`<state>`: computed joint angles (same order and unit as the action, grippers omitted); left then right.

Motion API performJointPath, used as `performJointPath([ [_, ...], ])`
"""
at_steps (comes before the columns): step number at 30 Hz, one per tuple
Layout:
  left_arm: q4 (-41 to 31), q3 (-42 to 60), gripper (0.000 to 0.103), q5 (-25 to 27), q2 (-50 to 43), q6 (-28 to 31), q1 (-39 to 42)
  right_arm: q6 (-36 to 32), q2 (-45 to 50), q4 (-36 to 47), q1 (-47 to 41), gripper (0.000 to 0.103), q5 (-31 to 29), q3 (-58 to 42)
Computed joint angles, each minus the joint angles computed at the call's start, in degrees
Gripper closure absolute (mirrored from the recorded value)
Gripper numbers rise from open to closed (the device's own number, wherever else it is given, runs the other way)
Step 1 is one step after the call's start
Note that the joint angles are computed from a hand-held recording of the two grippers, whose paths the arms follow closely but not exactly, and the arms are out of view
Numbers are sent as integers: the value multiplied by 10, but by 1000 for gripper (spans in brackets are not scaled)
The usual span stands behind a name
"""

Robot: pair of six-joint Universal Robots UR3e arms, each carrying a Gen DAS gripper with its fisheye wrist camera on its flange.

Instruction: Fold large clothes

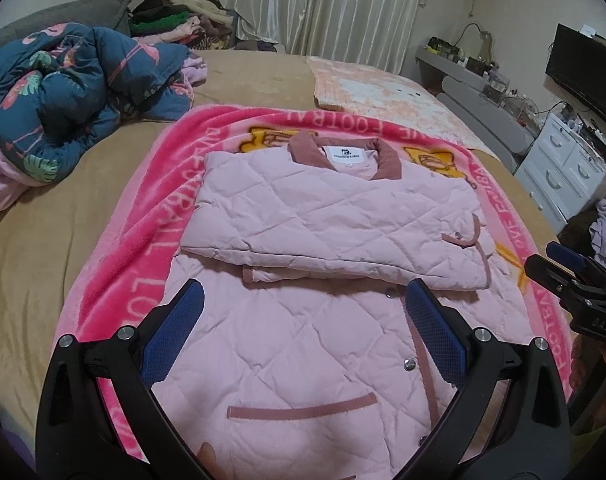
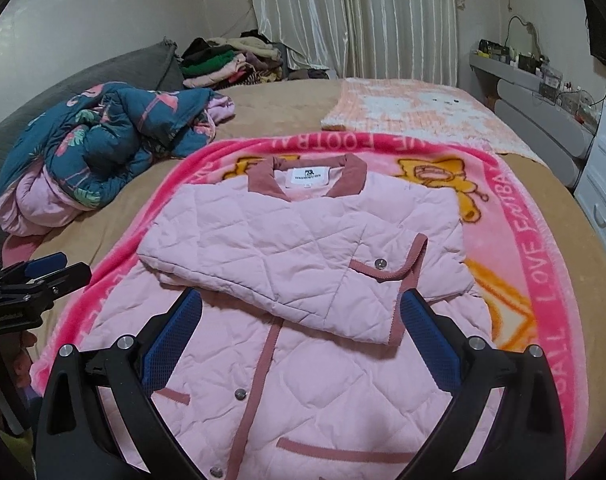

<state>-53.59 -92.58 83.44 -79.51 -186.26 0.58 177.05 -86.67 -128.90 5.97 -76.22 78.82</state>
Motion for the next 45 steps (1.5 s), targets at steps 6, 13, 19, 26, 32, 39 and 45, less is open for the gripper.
performJointPath([
  [6, -6, -11, 9, -1, 34, -5, -5, -3, -52, -1, -8, 4, 13, 28],
  [13, -14, -22, 9, -1, 69, -9, -12, -4, -105, -5, -15, 4, 24, 59],
  [19, -18, -28, 9, 0, 95, -9, -18, -7, -148, -5, -25, 4, 38, 82],
  [26, -22, -42, 9, 4, 128, -14, -32, -11, -192, -2, -33, 4, 47, 108],
  [32, -23, -62, 9, 4, 160, -16, -43, -22, -232, 6, -39, 4, 52, 128],
  [39, -19, -87, 9, 17, 189, -22, -65, -30, -285, 21, -52, 4, 61, 162],
  [45, -15, -117, 9, 32, 214, -31, -86, -38, -327, 31, -60, 4, 63, 194],
])
